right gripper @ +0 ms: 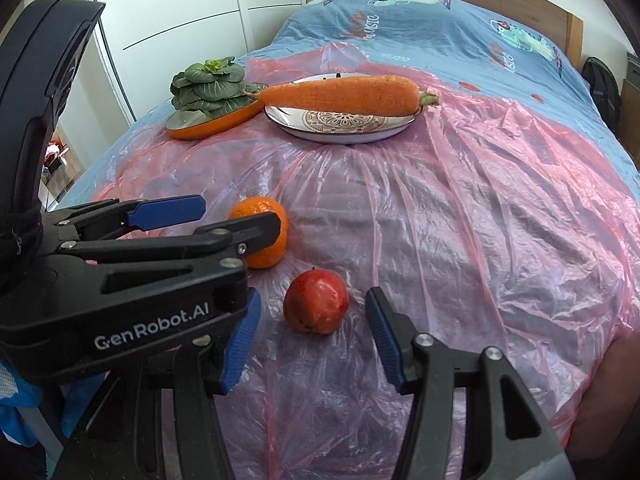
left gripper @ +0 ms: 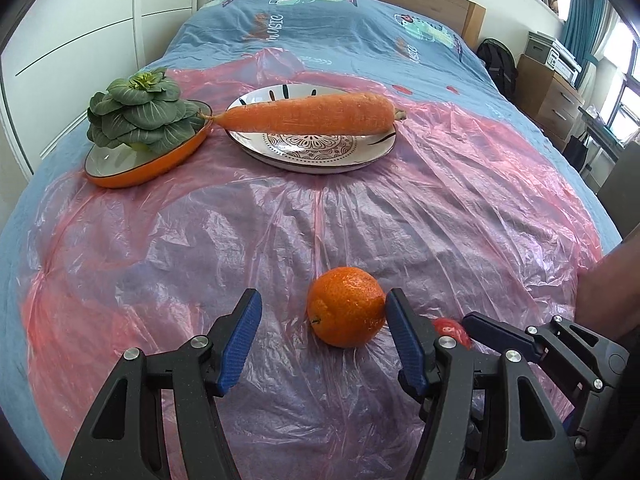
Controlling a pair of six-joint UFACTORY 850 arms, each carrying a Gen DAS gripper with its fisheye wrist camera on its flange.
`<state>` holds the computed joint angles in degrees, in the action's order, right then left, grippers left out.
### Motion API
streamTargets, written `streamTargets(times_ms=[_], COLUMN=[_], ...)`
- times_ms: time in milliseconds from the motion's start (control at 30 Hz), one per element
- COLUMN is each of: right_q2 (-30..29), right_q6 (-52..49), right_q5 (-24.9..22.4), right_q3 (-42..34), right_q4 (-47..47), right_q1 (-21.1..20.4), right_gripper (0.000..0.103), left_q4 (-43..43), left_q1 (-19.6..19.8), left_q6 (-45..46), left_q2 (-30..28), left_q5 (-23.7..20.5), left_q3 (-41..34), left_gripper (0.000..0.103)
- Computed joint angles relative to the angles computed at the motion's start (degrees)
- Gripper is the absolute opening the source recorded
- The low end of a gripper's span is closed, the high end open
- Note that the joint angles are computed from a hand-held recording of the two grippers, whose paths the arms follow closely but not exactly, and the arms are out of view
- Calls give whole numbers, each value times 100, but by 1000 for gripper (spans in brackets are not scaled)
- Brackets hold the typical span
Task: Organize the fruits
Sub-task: 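Close the left gripper on the last orange while the right gripper grasps the last red apple, then carry the orange and red apple past the kettle toward the green tray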
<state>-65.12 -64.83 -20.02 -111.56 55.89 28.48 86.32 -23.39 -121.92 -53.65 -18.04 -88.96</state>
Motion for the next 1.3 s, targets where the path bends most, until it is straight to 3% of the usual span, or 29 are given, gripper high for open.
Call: streamTargets(times_ms=[133, 333, 533, 633, 767, 1300], right_q2=[-81, -150, -186, -188, -185, 146], right_q6=[12, -80, -201, -339, -512, -1186], right_q5=[-80, -146, -163, -177, -188, -97], right_q3=[-109, -173, -185, -168, -142, 268], right_q4=[-9, 98, 257, 397, 600, 1249], right_q1=[-1, -6, -38, -52, -63, -96], right_gripper=[60, 45, 15, 15, 15, 14], left_q4=[205, -166, -121, -17, 25, 512], left_q1=[38, 54, 102, 105, 130, 10], left_q6=[-176, 311, 257, 231, 213, -249], left_q2=[-41, -199, -312, -342, -379, -158], left_q5=[184, 317, 379, 343, 388, -75], left_q3=[-38, -232, -315, -354, -393, -136], left_gripper=[58, 58, 58, 54, 38, 38])
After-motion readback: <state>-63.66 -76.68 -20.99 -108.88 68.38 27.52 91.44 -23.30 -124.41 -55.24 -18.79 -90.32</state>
